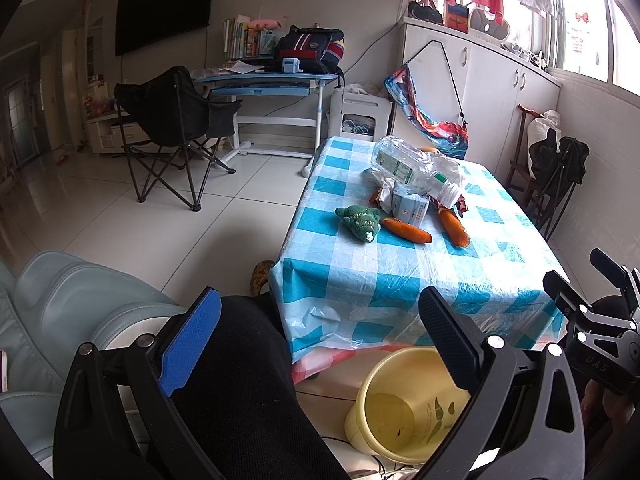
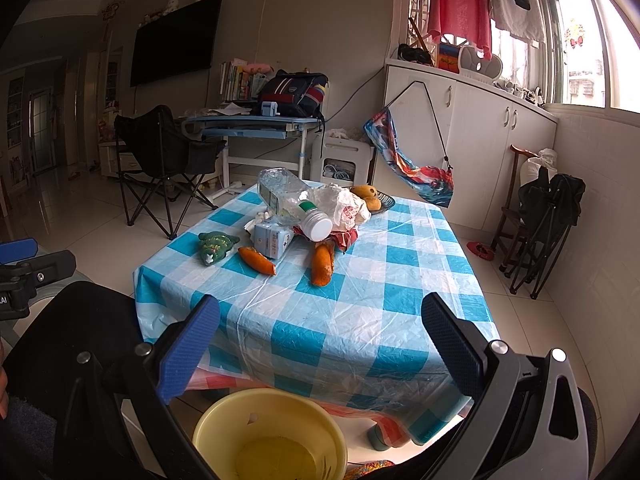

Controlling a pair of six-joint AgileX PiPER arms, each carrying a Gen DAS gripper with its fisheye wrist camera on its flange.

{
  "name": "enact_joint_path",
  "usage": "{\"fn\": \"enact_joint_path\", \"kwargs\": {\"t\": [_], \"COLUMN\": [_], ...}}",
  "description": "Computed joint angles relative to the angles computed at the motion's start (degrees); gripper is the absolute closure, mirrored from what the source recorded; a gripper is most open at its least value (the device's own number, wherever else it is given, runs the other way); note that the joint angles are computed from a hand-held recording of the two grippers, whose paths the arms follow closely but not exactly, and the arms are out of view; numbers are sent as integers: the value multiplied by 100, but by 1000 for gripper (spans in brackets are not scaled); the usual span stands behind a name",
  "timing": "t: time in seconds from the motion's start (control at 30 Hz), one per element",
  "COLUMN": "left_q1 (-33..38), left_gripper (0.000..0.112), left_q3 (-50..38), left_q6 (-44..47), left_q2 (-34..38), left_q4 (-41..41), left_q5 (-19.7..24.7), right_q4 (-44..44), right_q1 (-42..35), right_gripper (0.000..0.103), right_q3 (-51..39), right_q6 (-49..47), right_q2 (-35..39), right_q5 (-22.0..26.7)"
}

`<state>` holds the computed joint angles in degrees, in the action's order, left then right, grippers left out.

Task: Collect trash

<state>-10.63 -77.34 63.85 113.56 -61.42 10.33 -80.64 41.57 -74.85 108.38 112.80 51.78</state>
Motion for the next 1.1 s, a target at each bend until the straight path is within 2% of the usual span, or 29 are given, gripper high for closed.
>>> {"fn": "enact_joint_path", "kwargs": {"t": [1.1], "left_q1": [8], "left_gripper": [16], "left_q3": [-17], "left_q6": [-99], "left_q2": [-5], "left_q4": [82], "left_q5": [23], "right_q4": [46], "right_q1": [0], "right_gripper": [6], "right_q3": [-47], "right_q6": [-73], "right_q2": [11], "right_q5": [11]}}
